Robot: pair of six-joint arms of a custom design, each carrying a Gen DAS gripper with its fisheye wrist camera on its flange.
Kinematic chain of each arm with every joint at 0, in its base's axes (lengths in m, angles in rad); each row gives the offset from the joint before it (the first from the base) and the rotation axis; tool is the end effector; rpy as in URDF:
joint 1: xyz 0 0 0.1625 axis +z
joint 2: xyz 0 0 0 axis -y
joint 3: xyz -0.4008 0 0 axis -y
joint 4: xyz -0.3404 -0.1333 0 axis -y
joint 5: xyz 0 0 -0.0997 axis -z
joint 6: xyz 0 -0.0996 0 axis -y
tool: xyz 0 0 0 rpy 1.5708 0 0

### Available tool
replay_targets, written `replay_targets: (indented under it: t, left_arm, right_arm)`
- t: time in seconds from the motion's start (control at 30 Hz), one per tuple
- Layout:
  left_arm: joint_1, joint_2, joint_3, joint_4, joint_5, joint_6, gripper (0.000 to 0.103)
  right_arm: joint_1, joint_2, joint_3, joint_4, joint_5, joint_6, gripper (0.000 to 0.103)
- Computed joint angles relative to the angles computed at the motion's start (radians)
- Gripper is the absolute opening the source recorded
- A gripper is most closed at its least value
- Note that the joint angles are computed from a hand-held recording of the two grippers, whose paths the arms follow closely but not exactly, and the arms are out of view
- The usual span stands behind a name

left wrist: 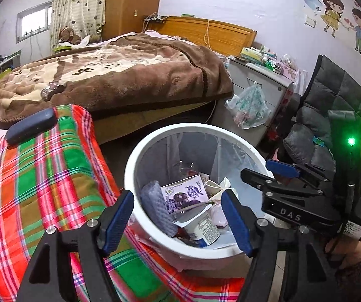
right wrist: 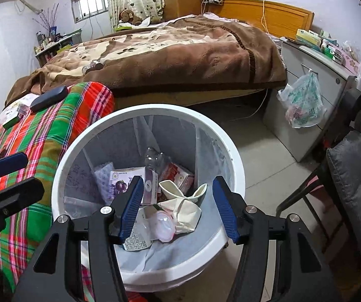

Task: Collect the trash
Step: 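Withdraw both tools from the bin back over the bedspread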

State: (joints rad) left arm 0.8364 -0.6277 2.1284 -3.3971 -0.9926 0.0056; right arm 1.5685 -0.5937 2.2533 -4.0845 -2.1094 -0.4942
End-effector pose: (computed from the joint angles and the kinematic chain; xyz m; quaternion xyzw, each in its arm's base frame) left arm -0.1752 -0.4742 0.0112 0.2989 0.8985 -0.2454 0.2075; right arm 0.0812 -0.4322 0.0667 0.1067 -0.8778 0.3275 0.3328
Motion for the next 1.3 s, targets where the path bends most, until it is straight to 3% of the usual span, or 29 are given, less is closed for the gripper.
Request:
replay_targets:
  t: [0.43,0.77,1.1,1.3]
  left_arm:
    - [-0.05,-0.1,0.154,-0.117,0.112,-0.031,0.072]
    - [-0.06,-0.225,0.292,-0.167,0.21,-0.075,0.072]
    - [-0.043,-0.355,0.417,-0.206,0.35,-0.083,0.072]
    - [0.014,-0.443,0.455,-0.204,0.388,-0.085,0.072]
  right_arm:
    - [0.05,0.03,0.021,-0.071,0.001,0.016,0.058]
    - [0.134,0.068,0.019,-0.104,0.02,0.05,0.058]
    - [0.208,0.138,-0.053,-0.023,0.047,0.077,0.058]
    - [0.26,0.184,-0.113,0.052,0.048,0.087,0.058]
